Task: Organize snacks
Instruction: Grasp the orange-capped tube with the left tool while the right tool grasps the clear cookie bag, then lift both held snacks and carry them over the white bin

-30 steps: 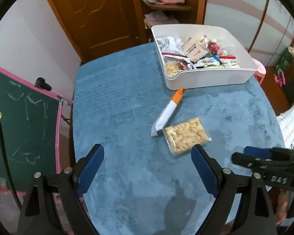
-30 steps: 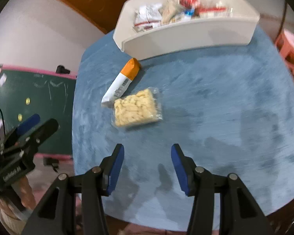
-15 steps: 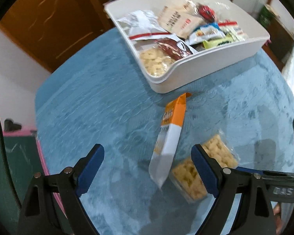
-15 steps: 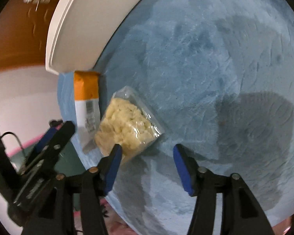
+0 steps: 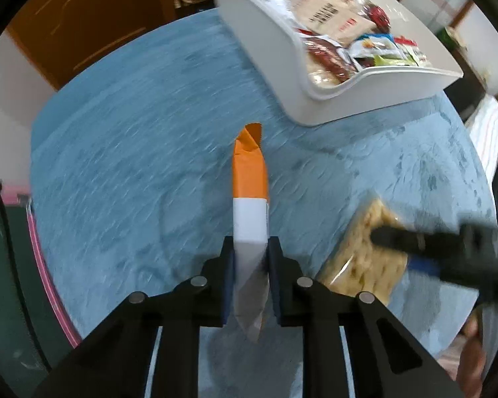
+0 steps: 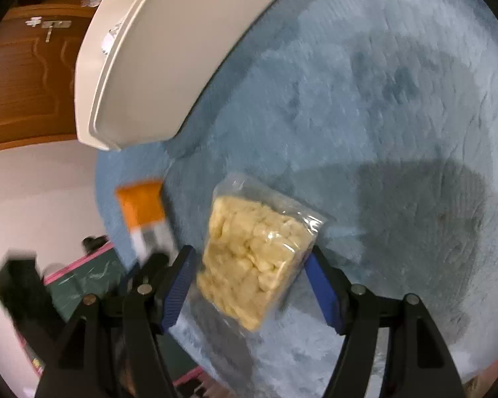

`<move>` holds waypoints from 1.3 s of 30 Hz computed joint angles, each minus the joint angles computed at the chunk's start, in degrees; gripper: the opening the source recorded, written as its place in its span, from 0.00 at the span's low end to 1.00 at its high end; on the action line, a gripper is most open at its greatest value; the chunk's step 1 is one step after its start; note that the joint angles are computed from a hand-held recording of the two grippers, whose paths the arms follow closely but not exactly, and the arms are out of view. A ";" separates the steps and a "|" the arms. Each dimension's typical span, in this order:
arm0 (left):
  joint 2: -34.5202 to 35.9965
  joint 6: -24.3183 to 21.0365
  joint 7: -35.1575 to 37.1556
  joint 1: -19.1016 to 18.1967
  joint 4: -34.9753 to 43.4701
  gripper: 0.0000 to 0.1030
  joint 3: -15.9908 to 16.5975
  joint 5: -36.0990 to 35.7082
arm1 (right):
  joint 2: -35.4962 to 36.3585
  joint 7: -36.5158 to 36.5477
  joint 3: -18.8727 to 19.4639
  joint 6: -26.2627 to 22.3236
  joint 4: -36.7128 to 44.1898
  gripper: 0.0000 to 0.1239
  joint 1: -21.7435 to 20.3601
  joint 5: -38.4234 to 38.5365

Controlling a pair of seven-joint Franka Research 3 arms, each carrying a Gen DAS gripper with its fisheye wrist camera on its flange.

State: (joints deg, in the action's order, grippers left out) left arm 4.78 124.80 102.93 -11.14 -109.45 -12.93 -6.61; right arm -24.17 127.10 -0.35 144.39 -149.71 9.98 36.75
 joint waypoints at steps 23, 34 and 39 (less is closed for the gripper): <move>-19.33 0.14 -8.13 -3.33 -16.63 0.15 3.11 -13.41 | 1.99 -13.35 1.85 -21.31 10.08 0.50 0.28 -26.60; -13.73 4.06 -27.67 -9.04 -4.32 0.15 -2.24 -7.99 | -7.39 -38.00 -5.51 -24.92 10.23 0.50 -10.95 -28.67; -5.36 4.41 -35.45 -10.21 9.22 0.15 -4.24 2.77 | -3.88 -45.63 -7.00 -22.97 18.18 0.50 -14.54 -27.41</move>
State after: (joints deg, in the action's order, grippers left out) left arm -0.57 129.21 67.47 -21.35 -100.22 -17.17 -3.84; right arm -28.05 81.47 -7.35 121.42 -131.53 -4.56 9.33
